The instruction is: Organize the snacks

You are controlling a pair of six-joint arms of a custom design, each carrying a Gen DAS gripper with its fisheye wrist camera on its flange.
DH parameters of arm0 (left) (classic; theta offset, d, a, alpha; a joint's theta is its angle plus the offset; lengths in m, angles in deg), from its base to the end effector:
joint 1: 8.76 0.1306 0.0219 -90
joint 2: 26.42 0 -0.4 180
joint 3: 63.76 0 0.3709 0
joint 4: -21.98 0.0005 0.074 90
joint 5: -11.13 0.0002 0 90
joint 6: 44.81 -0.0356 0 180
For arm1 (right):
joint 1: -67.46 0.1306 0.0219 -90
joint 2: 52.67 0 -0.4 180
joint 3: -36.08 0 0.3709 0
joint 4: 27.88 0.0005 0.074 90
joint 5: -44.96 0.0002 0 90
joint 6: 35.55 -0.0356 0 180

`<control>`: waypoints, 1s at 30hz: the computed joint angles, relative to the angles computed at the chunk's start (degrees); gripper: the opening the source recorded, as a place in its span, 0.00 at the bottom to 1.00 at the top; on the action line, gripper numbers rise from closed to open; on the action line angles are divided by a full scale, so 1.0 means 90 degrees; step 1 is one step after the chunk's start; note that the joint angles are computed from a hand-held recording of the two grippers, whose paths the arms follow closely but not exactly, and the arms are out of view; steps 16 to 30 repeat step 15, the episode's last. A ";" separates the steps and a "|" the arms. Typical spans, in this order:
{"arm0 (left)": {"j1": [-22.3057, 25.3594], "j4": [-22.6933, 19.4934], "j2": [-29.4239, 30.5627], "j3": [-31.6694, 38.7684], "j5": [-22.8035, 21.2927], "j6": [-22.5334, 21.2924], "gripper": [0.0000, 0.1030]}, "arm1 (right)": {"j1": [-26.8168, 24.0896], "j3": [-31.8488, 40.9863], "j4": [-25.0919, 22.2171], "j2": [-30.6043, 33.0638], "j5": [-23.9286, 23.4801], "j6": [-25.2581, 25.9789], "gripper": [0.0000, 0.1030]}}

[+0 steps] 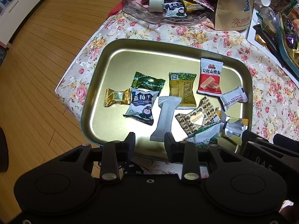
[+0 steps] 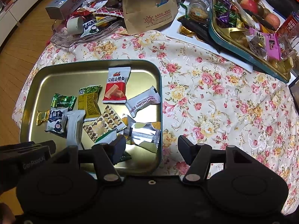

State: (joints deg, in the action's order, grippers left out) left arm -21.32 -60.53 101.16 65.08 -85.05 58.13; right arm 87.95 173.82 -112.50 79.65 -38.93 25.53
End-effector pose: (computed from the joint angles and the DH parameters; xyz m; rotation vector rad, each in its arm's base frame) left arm 0.6382 -0.1388 0.3476 -0.0221 2.9671 0.1061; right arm 0.6392 0.2343 0.3539 0.2298 2.9169 -0.0263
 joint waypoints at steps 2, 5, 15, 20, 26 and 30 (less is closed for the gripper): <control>0.0001 0.0001 0.0001 0.0003 0.0002 -0.0001 0.41 | -0.0002 -0.0001 -0.0003 0.0000 0.0000 0.0002 0.63; -0.0005 0.0003 0.0001 0.0003 -0.0016 0.0000 0.41 | -0.0003 0.0001 -0.0004 0.0001 0.0002 -0.0005 0.63; -0.0056 0.0086 -0.0042 -0.0047 -0.0061 -0.0011 0.41 | -0.0009 -0.0086 0.0031 -0.0056 0.0016 -0.0020 0.63; -0.0056 0.0086 -0.0042 -0.0047 -0.0061 -0.0011 0.41 | -0.0009 -0.0086 0.0031 -0.0056 0.0016 -0.0020 0.63; -0.0056 0.0086 -0.0042 -0.0047 -0.0061 -0.0011 0.41 | -0.0009 -0.0086 0.0031 -0.0056 0.0016 -0.0020 0.63; -0.0056 0.0086 -0.0042 -0.0047 -0.0061 -0.0011 0.41 | -0.0009 -0.0086 0.0031 -0.0056 0.0016 -0.0020 0.63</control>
